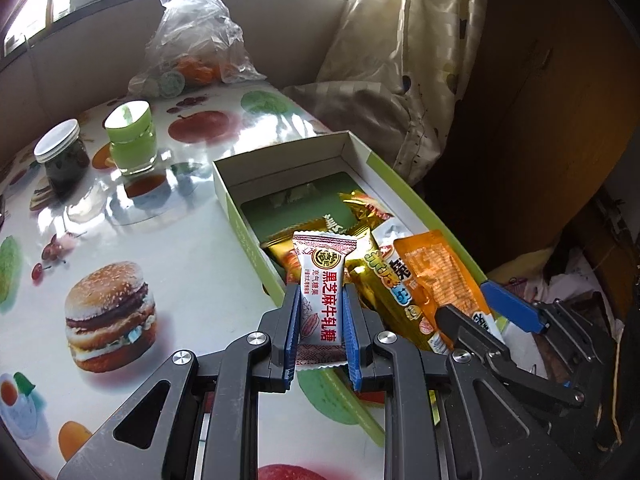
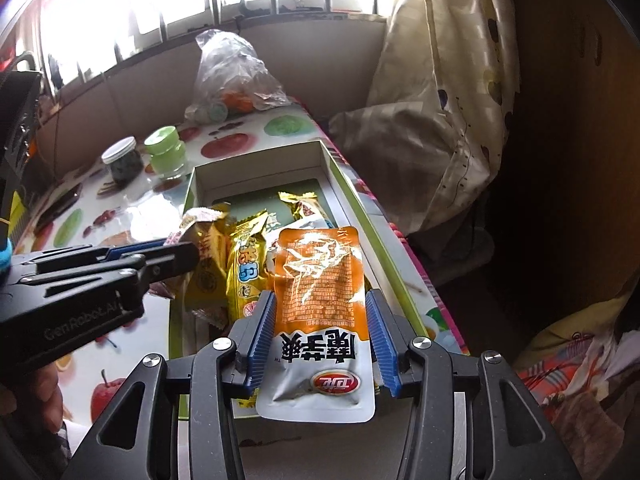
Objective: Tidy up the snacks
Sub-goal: 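Carry the milk candy with the left tool while the right tool carries the orange packet to the box, then open the left tool over the box while the right tool releases the orange packet into it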
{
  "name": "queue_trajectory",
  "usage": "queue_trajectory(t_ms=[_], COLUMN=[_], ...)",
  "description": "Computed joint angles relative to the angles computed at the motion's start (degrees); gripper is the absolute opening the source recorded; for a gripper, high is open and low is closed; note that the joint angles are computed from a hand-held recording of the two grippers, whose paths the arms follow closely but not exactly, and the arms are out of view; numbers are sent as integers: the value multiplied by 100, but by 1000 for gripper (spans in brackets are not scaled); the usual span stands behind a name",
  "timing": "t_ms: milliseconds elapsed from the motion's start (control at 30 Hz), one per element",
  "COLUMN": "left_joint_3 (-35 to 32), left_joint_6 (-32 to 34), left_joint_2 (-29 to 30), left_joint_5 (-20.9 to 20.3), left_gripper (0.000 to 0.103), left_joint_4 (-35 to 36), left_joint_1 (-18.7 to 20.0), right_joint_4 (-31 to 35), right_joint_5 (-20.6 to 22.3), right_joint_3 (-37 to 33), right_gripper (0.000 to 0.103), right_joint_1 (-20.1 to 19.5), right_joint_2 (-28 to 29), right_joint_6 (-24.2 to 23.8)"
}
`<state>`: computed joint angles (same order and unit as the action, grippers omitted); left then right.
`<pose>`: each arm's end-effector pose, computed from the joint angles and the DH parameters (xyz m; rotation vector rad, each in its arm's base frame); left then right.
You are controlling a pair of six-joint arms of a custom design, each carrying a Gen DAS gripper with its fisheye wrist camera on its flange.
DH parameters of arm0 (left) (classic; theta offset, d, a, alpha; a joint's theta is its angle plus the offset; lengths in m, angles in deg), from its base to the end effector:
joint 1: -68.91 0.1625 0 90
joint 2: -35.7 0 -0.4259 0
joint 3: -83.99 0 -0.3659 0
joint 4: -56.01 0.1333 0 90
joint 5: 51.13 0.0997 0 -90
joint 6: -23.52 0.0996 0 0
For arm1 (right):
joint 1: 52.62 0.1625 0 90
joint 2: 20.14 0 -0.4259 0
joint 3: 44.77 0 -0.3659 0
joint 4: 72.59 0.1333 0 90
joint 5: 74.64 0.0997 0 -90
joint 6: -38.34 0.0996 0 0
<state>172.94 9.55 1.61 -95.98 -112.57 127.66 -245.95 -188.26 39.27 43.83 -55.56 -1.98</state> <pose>-0.1799 -0.6896 0.0778 0.1553 2.4348 -0.8597 0.1740 -0.7078 0.1166 0.8472 -2.3737 0.5994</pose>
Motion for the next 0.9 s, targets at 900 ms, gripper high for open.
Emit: queue_trajectory(t_ms=[900], left_joint_3=[-665], left_joint_6=[-98], left_joint_2=[315], left_joint_5=[-142], left_gripper=[27], left_joint_4=[536], left_joint_1=[142], right_joint_4=[-122], right_joint_5=[17], right_joint_3=[-261], right_gripper=[47], right_joint_1=[-27], right_joint_2=[240], right_joint_6=[-241])
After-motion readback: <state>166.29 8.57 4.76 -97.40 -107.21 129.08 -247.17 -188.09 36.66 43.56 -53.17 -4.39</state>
